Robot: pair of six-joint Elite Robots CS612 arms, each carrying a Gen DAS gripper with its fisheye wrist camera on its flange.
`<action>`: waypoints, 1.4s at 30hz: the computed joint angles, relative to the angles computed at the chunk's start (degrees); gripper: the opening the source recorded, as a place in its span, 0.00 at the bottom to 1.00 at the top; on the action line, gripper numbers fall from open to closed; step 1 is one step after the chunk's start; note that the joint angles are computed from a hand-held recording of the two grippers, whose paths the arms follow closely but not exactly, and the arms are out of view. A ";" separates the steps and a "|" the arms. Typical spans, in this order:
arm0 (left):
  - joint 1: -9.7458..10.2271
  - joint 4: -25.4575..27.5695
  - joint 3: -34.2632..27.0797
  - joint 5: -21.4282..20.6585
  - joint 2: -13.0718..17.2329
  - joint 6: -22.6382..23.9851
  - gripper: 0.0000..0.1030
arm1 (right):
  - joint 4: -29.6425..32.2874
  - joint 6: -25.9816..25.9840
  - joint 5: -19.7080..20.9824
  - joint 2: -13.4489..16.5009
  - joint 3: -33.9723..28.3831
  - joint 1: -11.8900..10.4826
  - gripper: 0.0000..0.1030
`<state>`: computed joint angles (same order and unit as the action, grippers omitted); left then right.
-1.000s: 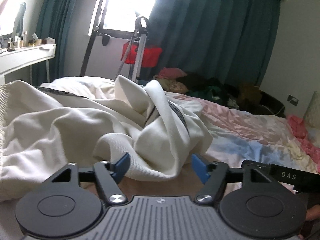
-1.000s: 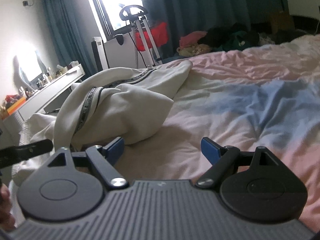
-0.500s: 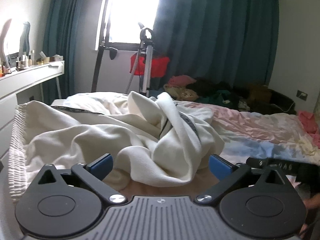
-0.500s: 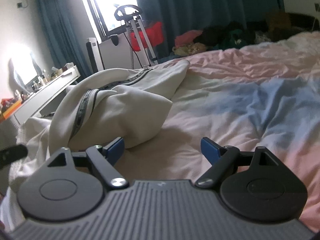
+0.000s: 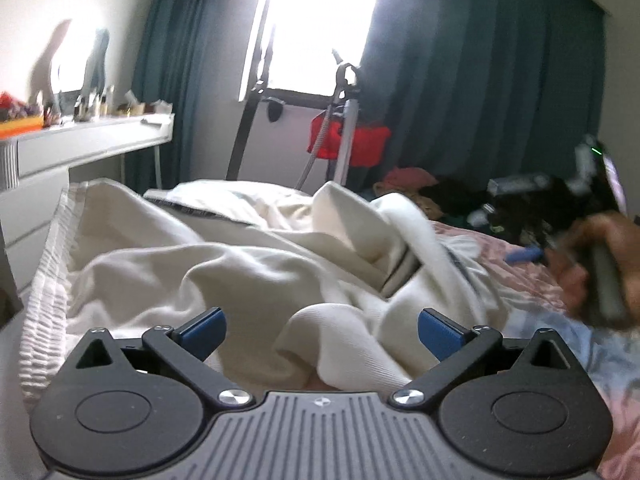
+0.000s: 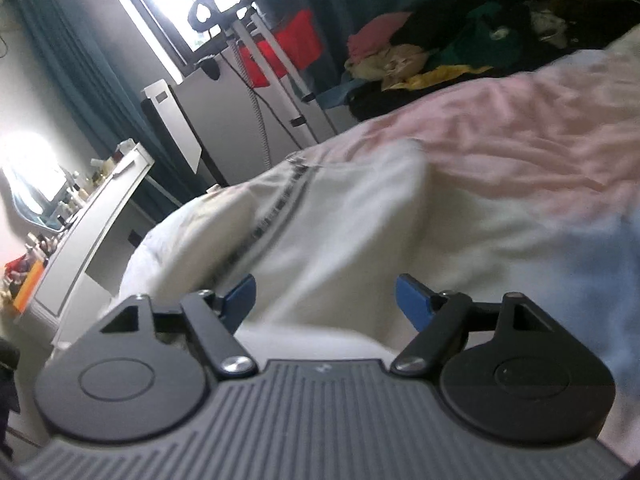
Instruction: Fold clothes
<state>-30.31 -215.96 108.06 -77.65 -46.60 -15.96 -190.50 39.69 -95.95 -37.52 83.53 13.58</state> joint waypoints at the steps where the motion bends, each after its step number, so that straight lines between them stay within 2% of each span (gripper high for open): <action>1: 0.29 0.66 -0.46 -0.25 0.29 -0.92 1.00 | 2.05 -0.45 0.68 1.18 -3.05 0.09 0.75; 2: 0.61 1.68 -1.00 -0.66 0.61 -2.00 1.00 | 4.06 -0.58 2.08 2.54 -6.26 0.11 0.71; 4: 1.19 3.08 -2.00 -1.52 1.39 -3.53 1.00 | 8.58 -0.66 4.48 5.37 -12.90 0.24 0.50; 5: 1.36 3.23 -2.31 -1.57 1.81 -4.05 1.00 | 11.65 -1.33 4.40 6.88 -16.46 0.51 0.47; 8: 1.75 1.45 -3.19 -2.46 3.42 -5.59 1.00 | 19.14 -3.84 2.55 11.52 -26.88 1.34 0.48; 11: 1.73 0.91 -4.08 -2.03 4.41 -4.66 1.00 | 24.26 -4.91 2.07 14.82 -33.76 1.60 0.48; 13: 1.81 0.98 -4.48 -2.14 4.72 -4.55 1.00 | 26.00 -4.66 0.90 16.07 -36.27 1.70 0.49; 15: 2.01 1.80 -4.67 -2.80 4.67 -5.45 1.00 | 24.29 -4.27 -1.33 16.48 -37.07 1.93 0.50; 18: 2.05 2.53 -4.65 -3.22 4.53 -6.10 1.00 | 23.92 -6.50 -2.55 17.05 -38.84 2.22 0.61; 20: 1.88 2.68 -4.59 -2.77 4.46 -5.51 1.00 | 29.25 -10.55 -1.49 17.94 -41.93 2.49 0.61; 23: 1.63 3.93 -4.48 -2.18 4.21 -4.92 1.00 | 38.75 -14.17 -2.72 19.36 -45.86 3.10 0.61; 24: 1.54 4.50 -4.46 -2.03 4.10 -4.70 1.00 | 41.82 -15.18 -4.34 19.83 -46.98 3.39 0.59; 26: 1.44 5.15 -4.39 -2.01 3.99 -4.30 1.00 | 44.97 -17.11 -8.97 20.31 -47.73 4.06 0.40; 27: 1.40 5.39 -4.35 -2.05 3.95 -4.11 1.00 | 44.25 -16.49 -10.37 19.70 -46.36 4.11 0.11; 28: 1.46 5.70 -4.35 -2.47 3.92 -4.31 1.00 | 43.54 -15.85 -11.74 19.09 -45.00 4.16 0.05; 30: 1.97 6.91 -4.53 -4.37 3.76 -6.43 1.00 | 38.10 -13.54 -12.85 16.68 -40.03 3.75 0.05; 33: 2.40 7.20 -4.73 -5.91 3.72 -8.13 1.00 | 24.94 -15.38 -20.24 12.68 -31.80 4.00 0.05; 37: 2.56 7.21 -4.73 -6.98 3.54 -8.99 1.00 | 10.28 -14.33 -25.79 6.03 -19.47 3.40 0.05; 39: 2.54 6.95 -4.49 -7.43 3.34 -9.64 1.00 | 1.31 -15.07 -29.93 2.94 -12.82 3.18 0.05; 40: 2.59 6.77 -4.36 -7.82 3.24 -10.06 1.00 | -2.71 -14.67 -31.17 1.60 -9.67 2.92 0.05; 42: 3.00 6.75 -4.16 -9.49 2.96 -11.70 1.00 | -9.21 -11.92 -36.67 -1.13 -2.79 2.82 0.05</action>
<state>-27.32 -209.22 103.90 -87.14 -43.65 -27.65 -199.71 27.77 -132.63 -38.64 80.73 16.40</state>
